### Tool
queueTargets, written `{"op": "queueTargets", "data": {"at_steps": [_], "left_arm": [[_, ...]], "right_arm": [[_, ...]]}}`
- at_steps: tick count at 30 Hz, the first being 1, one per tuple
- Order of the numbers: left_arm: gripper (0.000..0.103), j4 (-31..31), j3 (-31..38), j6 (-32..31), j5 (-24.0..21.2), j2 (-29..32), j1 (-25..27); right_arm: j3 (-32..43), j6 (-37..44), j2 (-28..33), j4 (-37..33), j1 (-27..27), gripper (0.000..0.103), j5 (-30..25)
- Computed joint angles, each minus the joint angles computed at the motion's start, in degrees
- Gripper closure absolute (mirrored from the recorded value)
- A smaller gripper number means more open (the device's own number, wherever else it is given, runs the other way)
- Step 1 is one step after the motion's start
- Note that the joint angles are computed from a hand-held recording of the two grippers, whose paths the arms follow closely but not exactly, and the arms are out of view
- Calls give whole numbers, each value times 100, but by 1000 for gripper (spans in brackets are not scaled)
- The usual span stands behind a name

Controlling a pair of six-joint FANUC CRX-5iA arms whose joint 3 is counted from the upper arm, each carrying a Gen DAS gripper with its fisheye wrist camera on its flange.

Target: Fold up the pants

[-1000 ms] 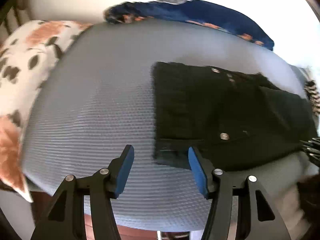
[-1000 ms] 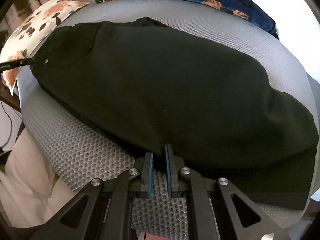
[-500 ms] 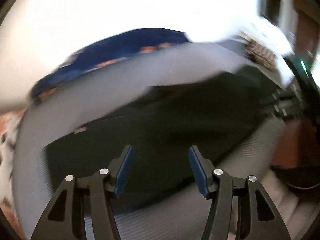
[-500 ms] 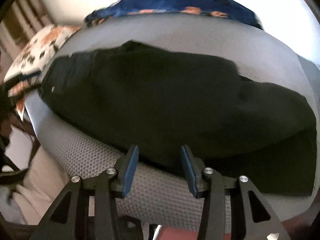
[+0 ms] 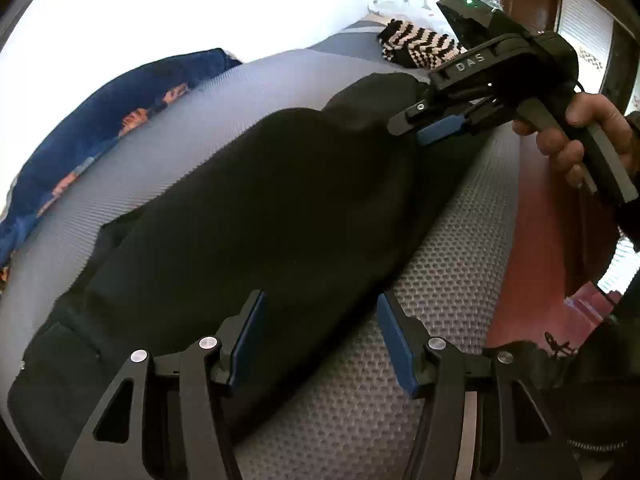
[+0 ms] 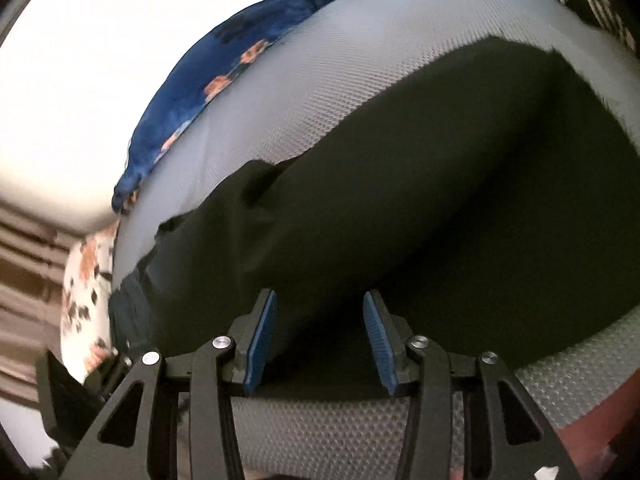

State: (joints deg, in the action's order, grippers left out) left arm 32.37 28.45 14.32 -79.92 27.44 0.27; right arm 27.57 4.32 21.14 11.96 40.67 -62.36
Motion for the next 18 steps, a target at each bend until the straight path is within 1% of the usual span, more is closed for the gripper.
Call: {"op": "queueTargets", "data": {"at_steps": [1,3,5,7,8,10,12,16,18], "left_arm": [[45,-40,37,34,-43,28,-31],[45,-102,38,61,-56,37,-70],[45,-170,50,89,-75,48,-98],[45,-284,94,153,-95,70,-130],[45,-316,153,195,-160,112,-140],[45,-316,304,309,-353,228,-154],[46,-364,473,401,-440,346,-203],[46,-353,594,489,-456,418,-248],[46,-306,712,606,-511,488,-252]], "right_arm": [[-5,-23,18,-35,-19,57,28],[-145,-167,-15,-119,-75,55,261],[-272,-294,-51,-37,-108,56,464],[-152,-197,17,62,-115,75,366],[-161,-174,1,113,-119,89,371],[-211,-185,-71,111,-169,91,564],[-81,-108,-47,75,-232,92,585],[833,377,335,-268,-406,92,70],[1534,643,679,-428,-494,92,-369]]}}
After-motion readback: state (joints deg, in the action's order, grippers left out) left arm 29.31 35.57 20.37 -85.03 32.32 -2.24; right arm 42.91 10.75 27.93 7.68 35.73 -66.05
